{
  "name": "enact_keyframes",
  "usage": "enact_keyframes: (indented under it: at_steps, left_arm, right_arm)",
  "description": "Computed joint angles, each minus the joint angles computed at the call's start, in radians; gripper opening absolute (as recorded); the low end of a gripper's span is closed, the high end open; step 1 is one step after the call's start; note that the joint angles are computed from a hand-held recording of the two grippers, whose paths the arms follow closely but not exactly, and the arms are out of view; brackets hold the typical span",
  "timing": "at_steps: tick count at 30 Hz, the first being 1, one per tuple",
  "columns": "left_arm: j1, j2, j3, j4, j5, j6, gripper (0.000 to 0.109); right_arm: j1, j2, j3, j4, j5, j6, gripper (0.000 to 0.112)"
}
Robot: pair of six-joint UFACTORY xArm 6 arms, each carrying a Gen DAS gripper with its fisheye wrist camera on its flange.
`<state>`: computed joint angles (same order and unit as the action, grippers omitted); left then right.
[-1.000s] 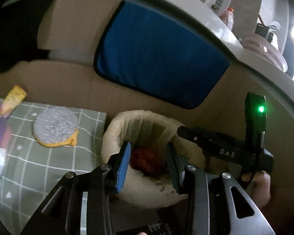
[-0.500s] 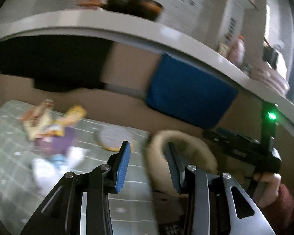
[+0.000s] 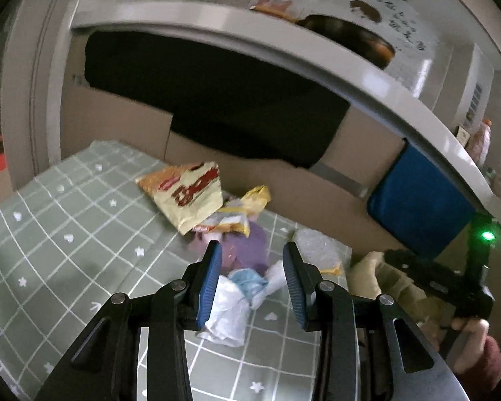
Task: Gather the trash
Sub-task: 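Grasp the glittery sponge with the right tool while the left tool reaches toward the tissues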
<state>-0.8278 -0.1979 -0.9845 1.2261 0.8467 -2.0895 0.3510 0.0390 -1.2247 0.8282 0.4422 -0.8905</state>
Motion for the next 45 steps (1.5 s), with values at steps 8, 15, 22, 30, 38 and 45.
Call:
enact_keyframes:
  at_steps: [8, 15, 22, 30, 38, 45]
  left_arm:
    - [0.092, 0.085, -0.001, -0.020, -0.155, 0.057, 0.039]
    - [0.112, 0.163, -0.064, -0.020, -0.164, 0.105, 0.039]
    - [0.125, 0.239, -0.166, -0.048, -0.152, 0.192, 0.039]
    - [0.171, 0.253, -0.148, 0.034, -0.258, 0.111, 0.039]
    - [0.175, 0.244, -0.124, 0.066, -0.291, 0.079, 0.039]
    - [0.184, 0.231, -0.106, 0.087, -0.330, 0.065, 0.039]
  right_arm:
    - [0.022, 0.251, -0.215, -0.187, 0.026, 0.206, 0.045]
    - [-0.017, 0.428, -0.402, -0.186, 0.093, 0.326, 0.046]
    - [-0.010, 0.507, -0.472, -0.237, 0.118, 0.335, 0.040]
    - [0.009, 0.423, -0.382, -0.191, 0.094, 0.231, 0.013]
    - [0.044, 0.322, -0.288, -0.125, 0.076, 0.146, 0.012]
    - [0.062, 0.254, -0.227, -0.131, 0.067, 0.132, 0.010]
